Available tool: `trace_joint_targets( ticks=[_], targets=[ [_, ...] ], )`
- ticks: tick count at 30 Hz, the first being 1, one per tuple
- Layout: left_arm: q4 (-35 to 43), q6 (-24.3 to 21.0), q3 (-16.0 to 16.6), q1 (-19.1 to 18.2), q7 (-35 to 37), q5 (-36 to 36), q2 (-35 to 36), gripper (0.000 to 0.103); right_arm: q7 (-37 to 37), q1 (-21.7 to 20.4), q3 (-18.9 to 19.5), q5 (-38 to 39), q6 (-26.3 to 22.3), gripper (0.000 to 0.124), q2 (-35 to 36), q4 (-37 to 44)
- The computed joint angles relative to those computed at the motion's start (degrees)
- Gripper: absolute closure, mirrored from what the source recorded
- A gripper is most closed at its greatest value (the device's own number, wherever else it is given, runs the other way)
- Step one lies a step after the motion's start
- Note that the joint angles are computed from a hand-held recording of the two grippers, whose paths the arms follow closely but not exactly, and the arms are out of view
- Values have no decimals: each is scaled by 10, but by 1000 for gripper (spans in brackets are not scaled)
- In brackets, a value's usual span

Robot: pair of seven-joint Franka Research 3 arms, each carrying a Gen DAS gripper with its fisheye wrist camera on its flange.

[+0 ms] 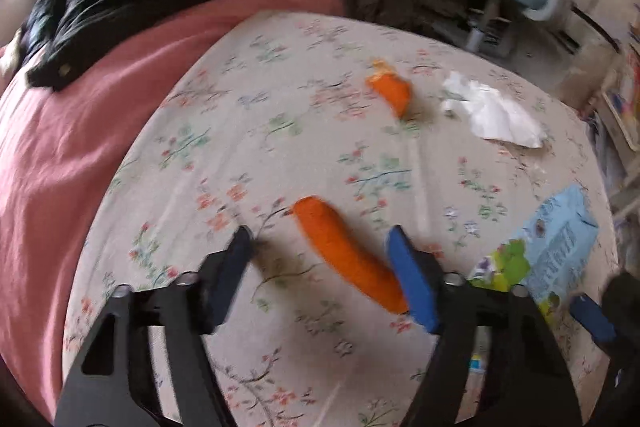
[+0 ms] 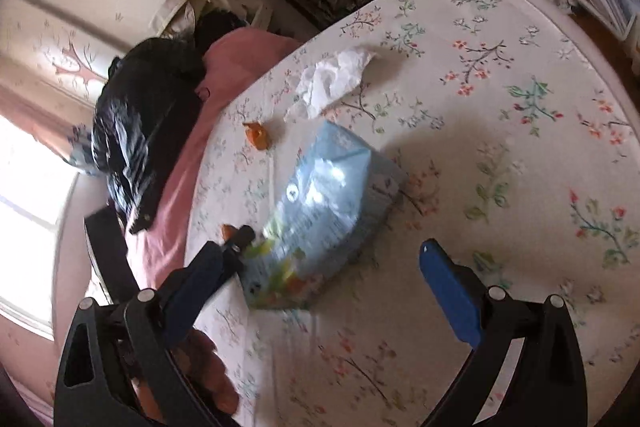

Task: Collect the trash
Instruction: 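Grasp the orange carrot with the left tool while the right tool grasps the juice carton, then lift the carrot with the left tool while the right tool lifts the carton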

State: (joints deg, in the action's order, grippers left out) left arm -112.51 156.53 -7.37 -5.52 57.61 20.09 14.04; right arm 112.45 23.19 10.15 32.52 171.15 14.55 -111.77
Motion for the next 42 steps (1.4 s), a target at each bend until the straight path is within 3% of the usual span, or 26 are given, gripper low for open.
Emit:
trace_joint_targets(
  ticks=[2,5,9,11,13,14,15,18,21,25,28,30,36,42],
  targets=[
    [-4,14,-19,16,52,-35,0,71,1,-2,1,5,-1,29,8,7],
    [-8,10,-49,44,152,-114,-5,86,-9,-14,13,29,2,29,21,16],
    [-14,-9,-83,86,302,-266,-14,87,17,4,-8,-3,6,29,35,34],
    [-22,-11,-85,89,348,-312,-21,87,-36,-31,40,41,5,41,49,51],
    [-26,-16,-79,83,375,-332,-25,87,-102,-60,85,98,-6,55,70,79],
    [-28,-20,-76,80,388,-341,-27,88,-120,-59,89,106,-14,76,79,91],
    [-30,-24,-72,76,396,-344,-31,88,-136,-55,90,111,-22,82,85,100],
    [-34,-39,-65,69,425,-359,-38,88,-148,-31,71,100,-22,91,86,108],
    [-43,-54,-58,66,454,-381,-53,88,-165,-24,59,95,-30,92,71,101],
    [-69,-57,-42,57,473,-388,-86,88,-123,17,-5,-10,-70,92,21,69],
    [-91,-57,-32,48,486,-392,-109,88,-19,82,-82,-227,-114,92,-28,37],
    [-106,-56,-27,40,491,-388,-122,88,33,114,-106,-380,-171,92,-55,26],
    [-138,-53,-15,21,454,-321,-141,87,-2,88,-54,-416,-252,92,-43,31],
    [-149,-48,-7,17,432,-293,-147,83,-7,79,-42,-420,-262,90,-20,47]
  ],
)
